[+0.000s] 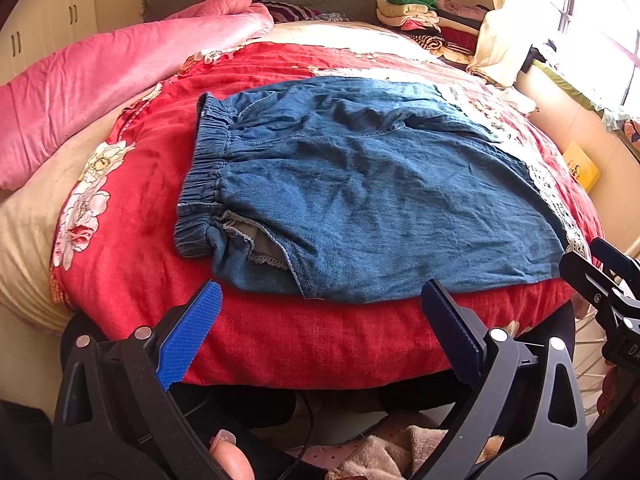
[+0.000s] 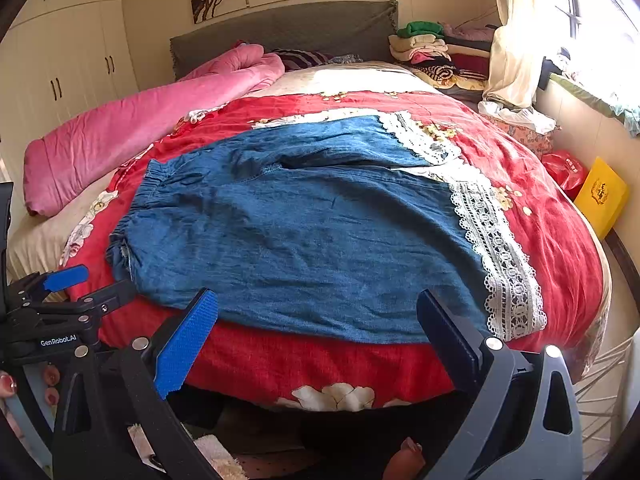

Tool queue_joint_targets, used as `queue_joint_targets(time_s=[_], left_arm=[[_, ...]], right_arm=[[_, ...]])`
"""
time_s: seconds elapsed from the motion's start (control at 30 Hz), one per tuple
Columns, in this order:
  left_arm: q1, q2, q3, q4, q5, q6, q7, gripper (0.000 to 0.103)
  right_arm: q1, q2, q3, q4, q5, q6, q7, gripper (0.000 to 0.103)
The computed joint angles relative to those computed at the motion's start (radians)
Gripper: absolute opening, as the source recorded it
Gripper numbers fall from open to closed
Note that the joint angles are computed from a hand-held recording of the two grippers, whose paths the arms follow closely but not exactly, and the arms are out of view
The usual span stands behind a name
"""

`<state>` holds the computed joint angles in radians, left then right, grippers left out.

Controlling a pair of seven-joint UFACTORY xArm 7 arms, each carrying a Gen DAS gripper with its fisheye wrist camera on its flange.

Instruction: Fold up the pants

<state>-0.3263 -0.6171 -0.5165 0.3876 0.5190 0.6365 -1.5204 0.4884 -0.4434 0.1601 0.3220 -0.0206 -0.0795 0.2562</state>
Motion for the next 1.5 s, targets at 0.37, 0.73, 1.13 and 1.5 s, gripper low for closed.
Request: queue_joint_targets(time_s=[0.37,0.73,1.13,1.5], left_arm=[[-0.001,0.000,0.003,0.000,0.004,0.000,-0.001,0.094],[0.017,-0.046,0.041,-0.032,-0.002,-0.034,0.057,0.094],[0.287,-0.040,0.175,-0.067,0.043,-0.211,0.288,0.094],[0.530,0.315,0.308,0.100,0.088,-0.427,0.527,0.094]], right_arm=[[0.010,0.005,-0.012,0.004,-0.002,0.003,-0.006,0.099],[0.083,0.078,-0.095,0.073,0.016,0.008,-0.069,0.099],[0.586,0.385,-0.557,0.474,0.508,0.168,-0.630,0.099],[0.390,0.804,-0.459,1.083,0.725,0.587,-0.862,0.099]])
